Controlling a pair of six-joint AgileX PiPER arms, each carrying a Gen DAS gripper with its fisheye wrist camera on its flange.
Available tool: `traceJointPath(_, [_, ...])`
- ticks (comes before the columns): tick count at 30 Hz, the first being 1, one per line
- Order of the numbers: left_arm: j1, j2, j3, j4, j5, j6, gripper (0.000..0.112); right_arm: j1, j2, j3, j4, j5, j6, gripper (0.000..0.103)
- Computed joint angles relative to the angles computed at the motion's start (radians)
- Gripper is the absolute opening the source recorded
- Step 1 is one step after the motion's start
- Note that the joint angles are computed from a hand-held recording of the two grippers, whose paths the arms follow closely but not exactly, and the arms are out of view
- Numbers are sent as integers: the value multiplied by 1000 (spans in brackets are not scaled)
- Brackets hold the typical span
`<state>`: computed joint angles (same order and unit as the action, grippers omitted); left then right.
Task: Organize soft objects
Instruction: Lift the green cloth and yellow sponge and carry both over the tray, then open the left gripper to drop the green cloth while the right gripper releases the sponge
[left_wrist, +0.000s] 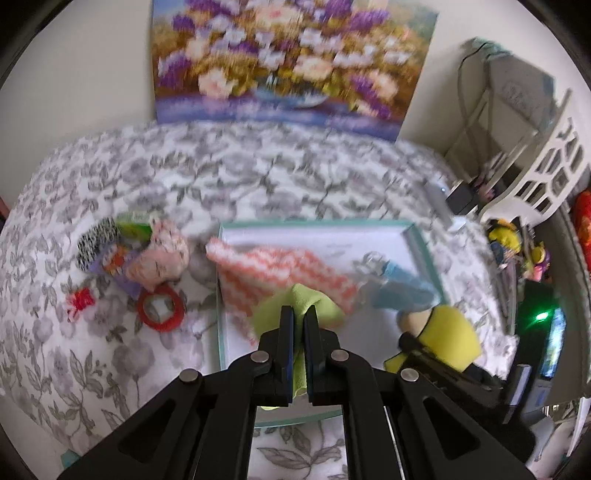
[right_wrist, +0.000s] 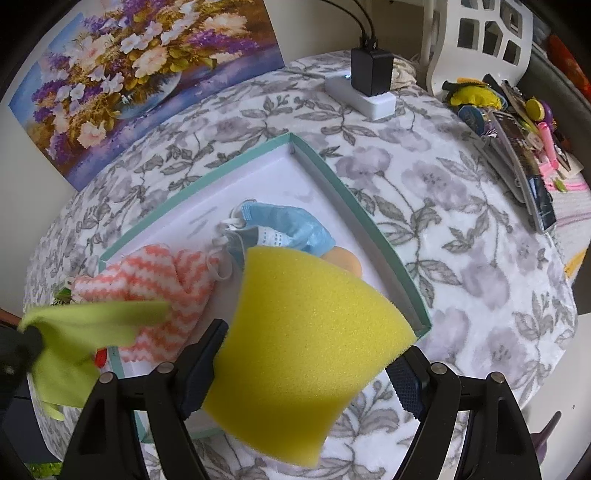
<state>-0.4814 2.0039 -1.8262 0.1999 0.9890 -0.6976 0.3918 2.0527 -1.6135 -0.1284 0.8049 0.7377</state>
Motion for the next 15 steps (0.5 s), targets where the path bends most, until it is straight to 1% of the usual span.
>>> traceJointPath(6, [24, 114, -58, -62, 61, 34, 5, -3, 49, -33, 27, -2, -32, 83])
traceJointPath(11, [42, 186, -93, -131, 88, 72, 5, -3, 76, -56, 31, 0, -39, 83])
traceJointPath(15, [45, 233, -122, -146, 112, 81, 5, -7, 97, -73, 49, 5, -51, 83])
